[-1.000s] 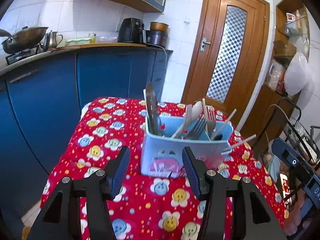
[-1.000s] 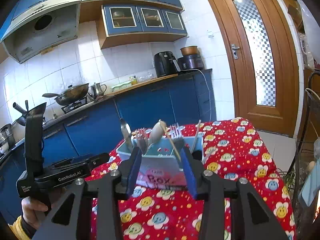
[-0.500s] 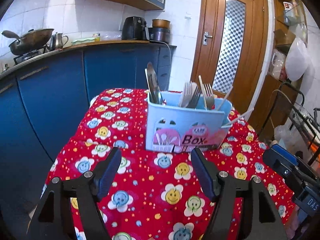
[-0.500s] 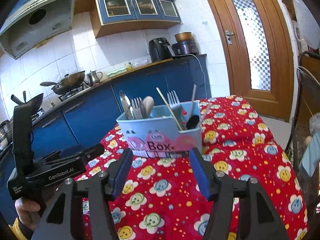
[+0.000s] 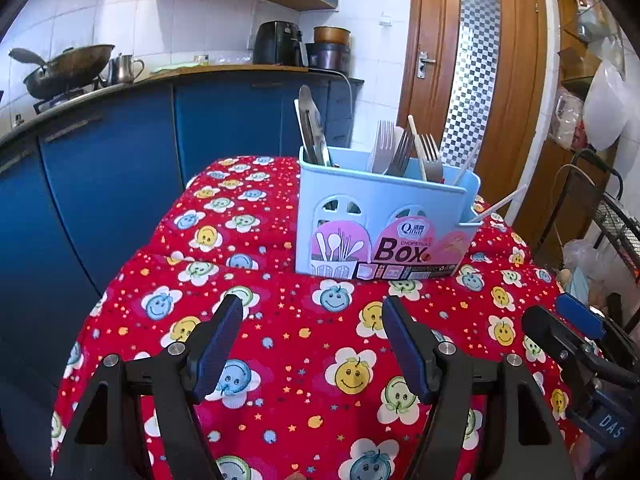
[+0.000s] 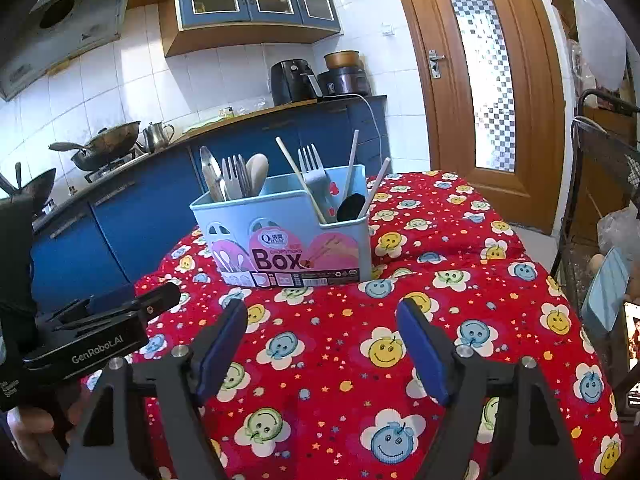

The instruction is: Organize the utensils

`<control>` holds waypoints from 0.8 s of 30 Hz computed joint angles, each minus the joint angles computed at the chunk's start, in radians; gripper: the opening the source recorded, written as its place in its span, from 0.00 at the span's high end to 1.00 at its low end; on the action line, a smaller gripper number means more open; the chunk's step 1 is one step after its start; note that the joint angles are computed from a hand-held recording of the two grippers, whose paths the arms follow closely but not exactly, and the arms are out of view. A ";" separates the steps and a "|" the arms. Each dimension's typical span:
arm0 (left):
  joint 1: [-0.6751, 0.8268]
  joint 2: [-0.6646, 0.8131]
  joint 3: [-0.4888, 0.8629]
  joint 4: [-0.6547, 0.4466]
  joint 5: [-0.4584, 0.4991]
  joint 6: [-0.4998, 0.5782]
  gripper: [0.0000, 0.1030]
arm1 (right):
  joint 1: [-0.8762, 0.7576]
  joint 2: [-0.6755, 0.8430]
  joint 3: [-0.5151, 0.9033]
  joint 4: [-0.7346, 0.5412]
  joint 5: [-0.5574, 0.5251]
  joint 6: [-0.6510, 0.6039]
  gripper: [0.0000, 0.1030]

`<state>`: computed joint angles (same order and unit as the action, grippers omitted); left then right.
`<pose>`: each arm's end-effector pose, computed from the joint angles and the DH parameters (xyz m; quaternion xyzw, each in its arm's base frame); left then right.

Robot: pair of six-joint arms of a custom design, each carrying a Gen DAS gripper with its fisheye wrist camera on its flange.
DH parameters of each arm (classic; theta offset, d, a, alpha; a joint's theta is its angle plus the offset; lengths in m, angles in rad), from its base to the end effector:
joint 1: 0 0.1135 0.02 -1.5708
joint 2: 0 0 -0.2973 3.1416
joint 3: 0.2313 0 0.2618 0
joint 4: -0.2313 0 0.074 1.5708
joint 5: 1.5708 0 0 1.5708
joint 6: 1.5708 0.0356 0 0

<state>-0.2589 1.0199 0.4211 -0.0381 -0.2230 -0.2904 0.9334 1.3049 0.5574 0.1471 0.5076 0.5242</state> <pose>0.1916 -0.0426 0.2081 -0.0641 0.8865 -0.0257 0.4575 0.1664 0.1957 0.2117 -0.0593 0.8622 0.1350 0.4847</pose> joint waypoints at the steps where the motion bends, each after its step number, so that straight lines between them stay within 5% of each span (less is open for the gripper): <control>1: 0.000 0.005 -0.002 0.006 -0.002 -0.002 0.29 | 0.003 0.006 0.001 0.002 0.007 -0.002 0.22; 24: -0.024 0.037 -0.021 0.056 -0.060 -0.007 0.29 | 0.006 0.046 -0.003 0.030 0.027 0.000 0.20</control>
<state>-0.2833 1.0571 0.4002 0.0183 -0.2833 -0.2976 0.9396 1.3508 0.5548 0.1773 0.5351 0.5240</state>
